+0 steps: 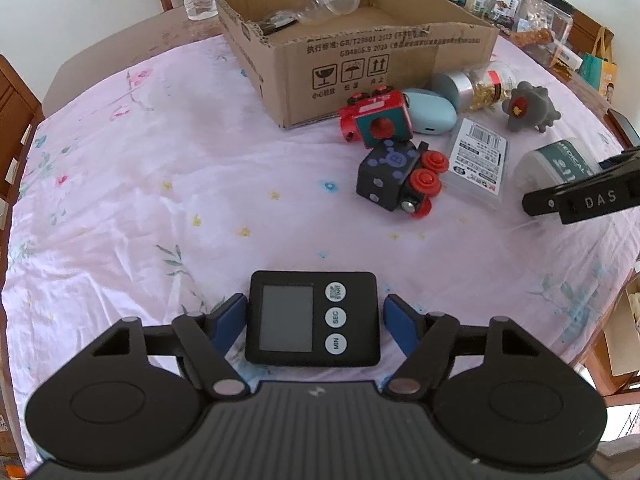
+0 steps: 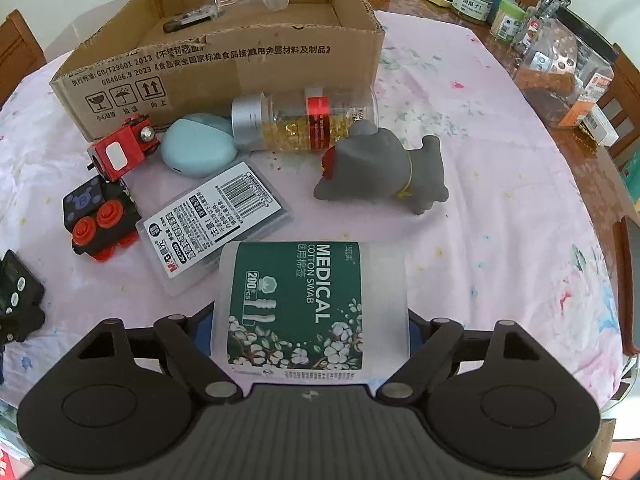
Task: Organize rigid objects
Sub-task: 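Lower the timer and swab box into the cardboard box and release both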
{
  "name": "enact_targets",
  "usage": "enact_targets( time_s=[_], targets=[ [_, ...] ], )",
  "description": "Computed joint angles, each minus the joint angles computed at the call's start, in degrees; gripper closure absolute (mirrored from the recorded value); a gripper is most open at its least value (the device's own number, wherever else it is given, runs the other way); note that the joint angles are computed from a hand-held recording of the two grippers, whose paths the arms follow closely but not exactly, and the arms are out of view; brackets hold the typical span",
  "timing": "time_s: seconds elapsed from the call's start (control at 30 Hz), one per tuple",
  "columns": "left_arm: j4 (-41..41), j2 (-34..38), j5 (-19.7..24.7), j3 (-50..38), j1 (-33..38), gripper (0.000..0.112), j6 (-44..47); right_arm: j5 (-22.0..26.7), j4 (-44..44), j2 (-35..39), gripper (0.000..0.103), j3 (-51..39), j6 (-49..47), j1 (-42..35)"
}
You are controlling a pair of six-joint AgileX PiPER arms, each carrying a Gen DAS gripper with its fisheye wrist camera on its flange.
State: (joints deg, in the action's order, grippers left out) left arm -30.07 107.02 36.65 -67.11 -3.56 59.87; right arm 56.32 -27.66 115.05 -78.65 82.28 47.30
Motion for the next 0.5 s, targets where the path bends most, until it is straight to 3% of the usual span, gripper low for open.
enact_targets(
  time_s=[0.33,0.5],
  targets=[
    [4.0,0.27,3.01,-2.42,-0.34,0.043,-1.93,-1.67,1.28,-1.4,0.017,-0.06,-5.45,-0.71],
    [3.52,-0.59,5.01,-3.56,0.23,0.043,-1.06,-6.05,0.6,-4.62,0.017,2.4,-7.25,-0.83]
  ],
)
